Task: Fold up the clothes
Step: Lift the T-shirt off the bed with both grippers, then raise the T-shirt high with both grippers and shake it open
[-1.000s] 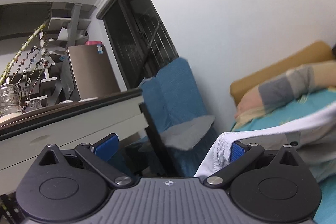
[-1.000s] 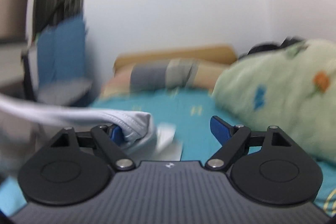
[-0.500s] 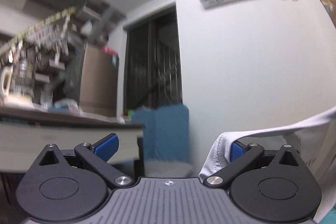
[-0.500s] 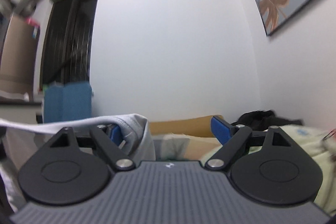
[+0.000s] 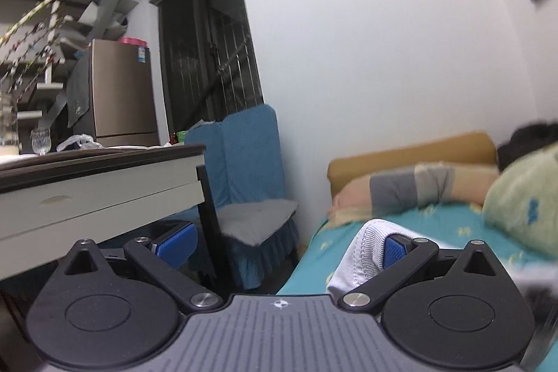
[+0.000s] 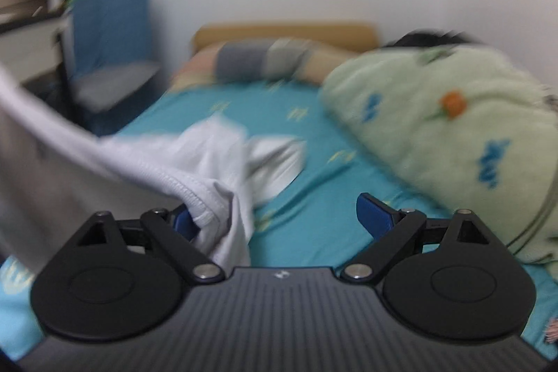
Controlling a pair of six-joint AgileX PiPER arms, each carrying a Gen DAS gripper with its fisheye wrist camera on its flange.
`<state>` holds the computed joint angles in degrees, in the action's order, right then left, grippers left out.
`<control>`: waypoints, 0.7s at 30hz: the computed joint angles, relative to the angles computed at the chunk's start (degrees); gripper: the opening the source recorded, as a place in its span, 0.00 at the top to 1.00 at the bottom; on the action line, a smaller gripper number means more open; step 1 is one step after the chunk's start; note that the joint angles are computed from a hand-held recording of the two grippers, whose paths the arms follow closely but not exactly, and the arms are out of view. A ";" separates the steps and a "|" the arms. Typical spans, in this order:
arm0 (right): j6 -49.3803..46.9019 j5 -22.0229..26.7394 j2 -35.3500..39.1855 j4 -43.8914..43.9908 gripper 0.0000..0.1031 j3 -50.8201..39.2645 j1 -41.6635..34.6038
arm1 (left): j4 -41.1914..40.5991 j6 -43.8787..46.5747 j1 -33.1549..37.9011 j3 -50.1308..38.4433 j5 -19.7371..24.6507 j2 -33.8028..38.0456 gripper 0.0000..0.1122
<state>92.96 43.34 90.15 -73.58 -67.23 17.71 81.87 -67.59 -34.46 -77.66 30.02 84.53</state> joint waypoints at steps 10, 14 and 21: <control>20.47 1.41 -6.61 -20.95 0.10 4.53 -4.70 | -6.12 14.79 -2.94 0.63 -1.33 6.79 0.08; 20.95 -0.48 -7.35 -21.11 0.10 4.98 -6.73 | -11.91 23.49 -3.73 -0.10 -0.13 9.63 0.08; 17.76 -2.34 -8.87 -18.27 0.10 6.04 -6.96 | -14.82 26.81 -2.92 -2.24 -1.76 12.51 0.08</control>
<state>110.72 41.00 81.28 -91.85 -61.19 10.76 67.05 -40.77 -37.38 -79.90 28.26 97.04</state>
